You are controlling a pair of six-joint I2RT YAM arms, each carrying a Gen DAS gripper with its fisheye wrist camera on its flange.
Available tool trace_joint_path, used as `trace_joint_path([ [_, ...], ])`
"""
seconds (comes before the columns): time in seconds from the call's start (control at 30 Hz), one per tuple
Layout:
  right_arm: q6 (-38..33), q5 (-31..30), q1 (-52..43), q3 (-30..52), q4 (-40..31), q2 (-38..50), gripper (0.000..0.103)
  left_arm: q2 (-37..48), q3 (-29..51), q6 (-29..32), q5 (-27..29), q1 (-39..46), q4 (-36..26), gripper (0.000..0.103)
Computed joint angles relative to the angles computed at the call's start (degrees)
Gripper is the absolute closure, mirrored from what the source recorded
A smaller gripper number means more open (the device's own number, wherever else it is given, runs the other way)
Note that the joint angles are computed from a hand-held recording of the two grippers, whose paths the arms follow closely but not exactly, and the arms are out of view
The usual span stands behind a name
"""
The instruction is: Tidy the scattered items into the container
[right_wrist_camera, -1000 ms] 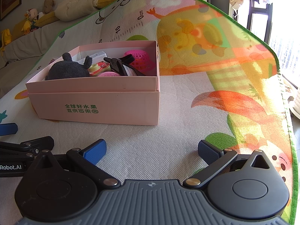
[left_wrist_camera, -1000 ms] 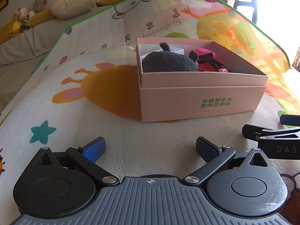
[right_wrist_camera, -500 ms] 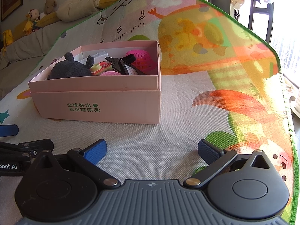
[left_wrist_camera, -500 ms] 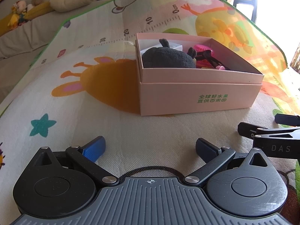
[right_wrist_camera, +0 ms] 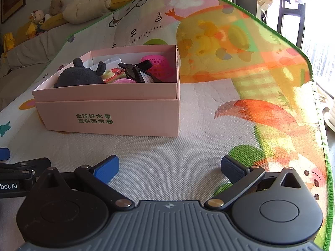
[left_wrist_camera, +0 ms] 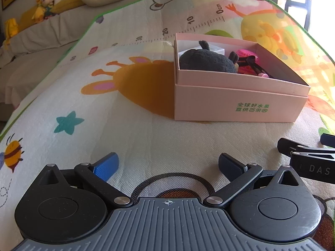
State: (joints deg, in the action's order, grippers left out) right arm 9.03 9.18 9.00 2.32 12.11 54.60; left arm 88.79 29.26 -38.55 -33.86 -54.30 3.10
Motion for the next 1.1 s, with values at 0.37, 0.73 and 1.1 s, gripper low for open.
trace_joint_path([
  [0.37,-0.4,-0.1,-0.4,-0.1,-0.8,-0.9,0.000,1.8,0.0,-0.6,-1.3,0.0,2.8,0.000],
  [0.73,-0.4,0.1,-0.3,-0.1,-1.2,-1.3,0.000,1.9,-0.3,-0.6,-1.5,0.0,3.3,0.000],
  [1.1,-0.4,0.1,-0.2,-0.1,-0.9,-1.1,0.000,1.7,-1.0,-0.6,-1.3,0.0,4.4,0.000],
])
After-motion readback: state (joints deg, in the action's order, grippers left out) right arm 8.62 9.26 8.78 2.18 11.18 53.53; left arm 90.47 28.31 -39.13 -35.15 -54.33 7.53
